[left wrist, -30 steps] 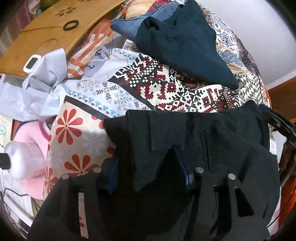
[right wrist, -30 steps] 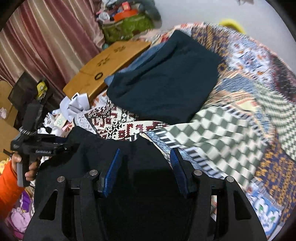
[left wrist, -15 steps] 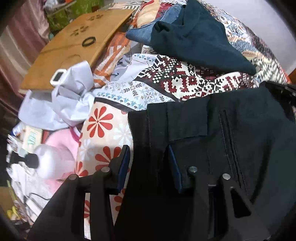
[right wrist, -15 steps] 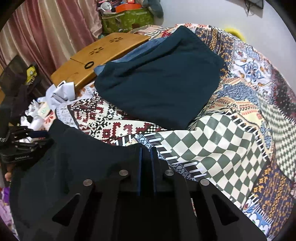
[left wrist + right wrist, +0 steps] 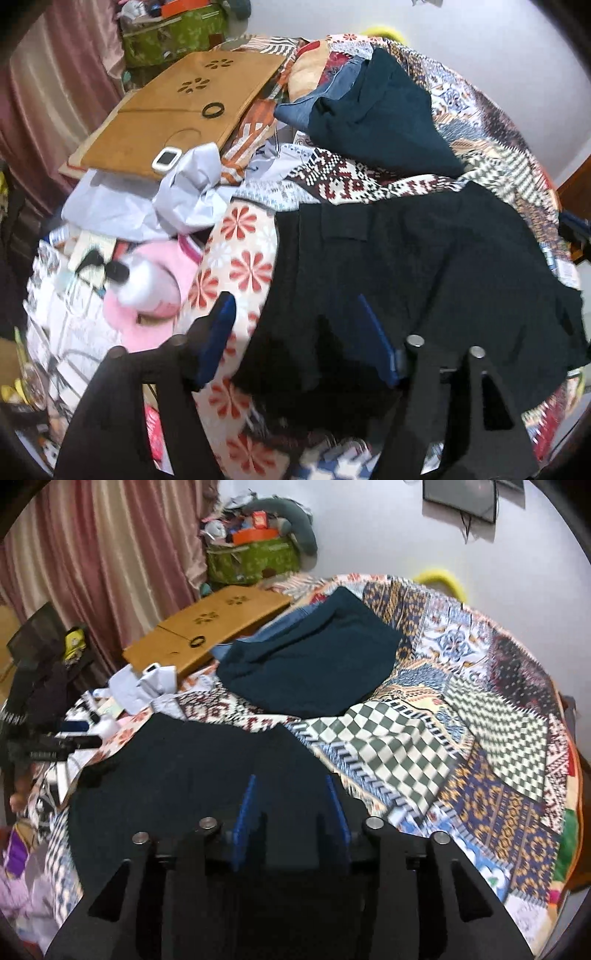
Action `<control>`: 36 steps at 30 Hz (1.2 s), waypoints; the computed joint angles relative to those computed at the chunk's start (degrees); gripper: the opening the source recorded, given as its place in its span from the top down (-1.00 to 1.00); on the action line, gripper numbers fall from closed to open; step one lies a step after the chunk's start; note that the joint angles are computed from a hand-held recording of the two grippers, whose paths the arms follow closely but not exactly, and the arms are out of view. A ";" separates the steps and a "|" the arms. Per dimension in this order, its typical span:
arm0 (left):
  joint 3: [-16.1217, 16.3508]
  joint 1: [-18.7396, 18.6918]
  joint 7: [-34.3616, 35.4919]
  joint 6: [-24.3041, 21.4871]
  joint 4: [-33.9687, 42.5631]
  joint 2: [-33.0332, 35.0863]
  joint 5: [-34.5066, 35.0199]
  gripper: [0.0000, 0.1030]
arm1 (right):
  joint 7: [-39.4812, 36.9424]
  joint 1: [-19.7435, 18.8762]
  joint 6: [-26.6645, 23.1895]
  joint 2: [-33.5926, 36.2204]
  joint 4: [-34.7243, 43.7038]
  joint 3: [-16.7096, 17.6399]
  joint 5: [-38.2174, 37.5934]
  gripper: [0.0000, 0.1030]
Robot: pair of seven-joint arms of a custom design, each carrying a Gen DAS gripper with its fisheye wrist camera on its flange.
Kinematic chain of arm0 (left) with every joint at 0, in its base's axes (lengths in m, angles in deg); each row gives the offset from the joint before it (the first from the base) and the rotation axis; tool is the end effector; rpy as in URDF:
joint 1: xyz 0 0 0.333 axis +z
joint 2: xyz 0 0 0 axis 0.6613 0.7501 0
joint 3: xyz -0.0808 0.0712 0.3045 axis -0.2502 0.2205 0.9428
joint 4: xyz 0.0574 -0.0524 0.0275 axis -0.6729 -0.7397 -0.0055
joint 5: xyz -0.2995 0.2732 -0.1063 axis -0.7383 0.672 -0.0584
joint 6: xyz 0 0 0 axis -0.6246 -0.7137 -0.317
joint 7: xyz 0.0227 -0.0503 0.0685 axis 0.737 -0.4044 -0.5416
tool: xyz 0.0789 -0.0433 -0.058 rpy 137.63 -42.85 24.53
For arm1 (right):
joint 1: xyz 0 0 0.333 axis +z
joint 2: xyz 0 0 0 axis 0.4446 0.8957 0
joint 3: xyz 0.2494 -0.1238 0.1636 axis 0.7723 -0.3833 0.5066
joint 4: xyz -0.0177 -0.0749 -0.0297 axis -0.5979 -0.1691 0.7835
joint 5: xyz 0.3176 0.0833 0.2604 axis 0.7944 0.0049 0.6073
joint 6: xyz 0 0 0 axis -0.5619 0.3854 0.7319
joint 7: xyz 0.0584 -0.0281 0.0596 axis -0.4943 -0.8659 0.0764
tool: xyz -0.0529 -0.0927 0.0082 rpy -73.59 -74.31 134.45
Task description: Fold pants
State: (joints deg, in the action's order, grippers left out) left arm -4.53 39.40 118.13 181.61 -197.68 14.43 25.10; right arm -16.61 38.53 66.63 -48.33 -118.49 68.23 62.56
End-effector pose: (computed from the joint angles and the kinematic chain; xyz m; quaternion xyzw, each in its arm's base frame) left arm 0.5729 -0.0770 0.4754 -0.7888 0.5750 -0.1676 0.1380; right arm 0.6667 0.1817 0.5476 -0.8630 0.3786 -0.0976 0.3199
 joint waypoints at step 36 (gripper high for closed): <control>-1.58 -1.77 -3.65 2.19 -2.47 -0.02 -12.82 0.75 | -16.90 1.93 -2.25 -14.91 -20.21 -0.47 11.99 0.82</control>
State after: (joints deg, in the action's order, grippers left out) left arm -6.11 37.64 114.49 183.80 -200.15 14.41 12.28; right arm -33.51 40.46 64.38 -63.24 -138.70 67.76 74.55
